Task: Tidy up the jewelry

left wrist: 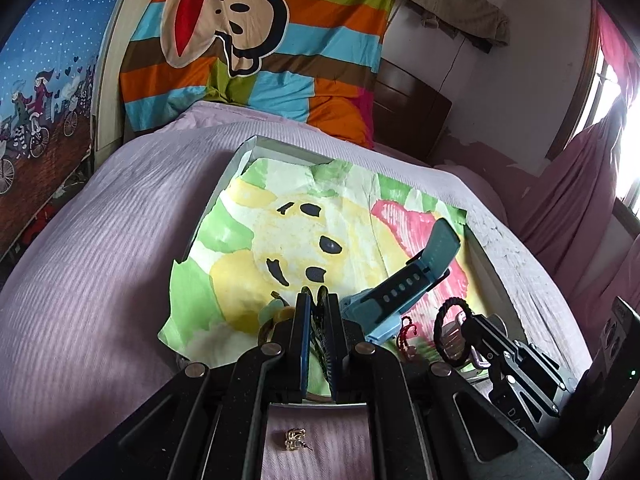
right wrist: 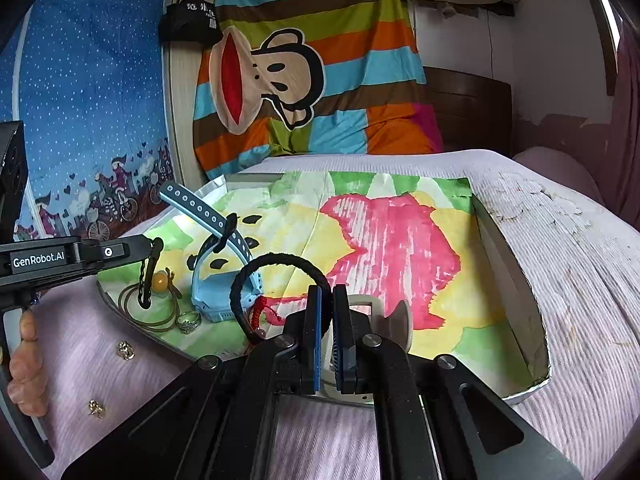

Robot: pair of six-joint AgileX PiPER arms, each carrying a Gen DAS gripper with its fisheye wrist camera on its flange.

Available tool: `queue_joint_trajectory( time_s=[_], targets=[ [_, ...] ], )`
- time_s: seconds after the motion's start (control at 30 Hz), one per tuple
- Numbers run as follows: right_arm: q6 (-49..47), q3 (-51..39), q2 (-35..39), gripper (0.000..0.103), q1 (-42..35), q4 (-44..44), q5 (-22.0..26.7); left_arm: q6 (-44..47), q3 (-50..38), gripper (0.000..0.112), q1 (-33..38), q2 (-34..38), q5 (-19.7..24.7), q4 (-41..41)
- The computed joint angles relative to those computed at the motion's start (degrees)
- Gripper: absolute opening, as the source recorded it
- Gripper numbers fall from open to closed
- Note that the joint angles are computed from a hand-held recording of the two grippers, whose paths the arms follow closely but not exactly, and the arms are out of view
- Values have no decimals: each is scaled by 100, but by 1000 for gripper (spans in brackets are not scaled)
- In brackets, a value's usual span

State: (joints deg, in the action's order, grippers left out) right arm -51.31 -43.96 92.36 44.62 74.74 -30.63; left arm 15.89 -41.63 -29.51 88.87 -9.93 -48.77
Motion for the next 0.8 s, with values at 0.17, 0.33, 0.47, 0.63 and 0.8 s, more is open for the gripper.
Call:
queue_joint_trajectory(
  time_s=[0.17,0.33,0.47,0.63,0.8],
  targets=[
    [-552,-163,102,5,67,448,15,436,-8,7,-66,100,21,-462],
    [-425,-68,101,5,163,365,-119,128,122,7,-69,29,-78,-202],
    [-359,-18,90,8,187,302,-167,389,183,9,-120,-8,-226,-546],
    [99,160,13,32,166,-4,-170,807,335,34,-277,-183,-524,-1042],
    [909,522,-202,44,244,-564,-477,1275,514,59,-575,-444,-994,-1569]
  ],
)
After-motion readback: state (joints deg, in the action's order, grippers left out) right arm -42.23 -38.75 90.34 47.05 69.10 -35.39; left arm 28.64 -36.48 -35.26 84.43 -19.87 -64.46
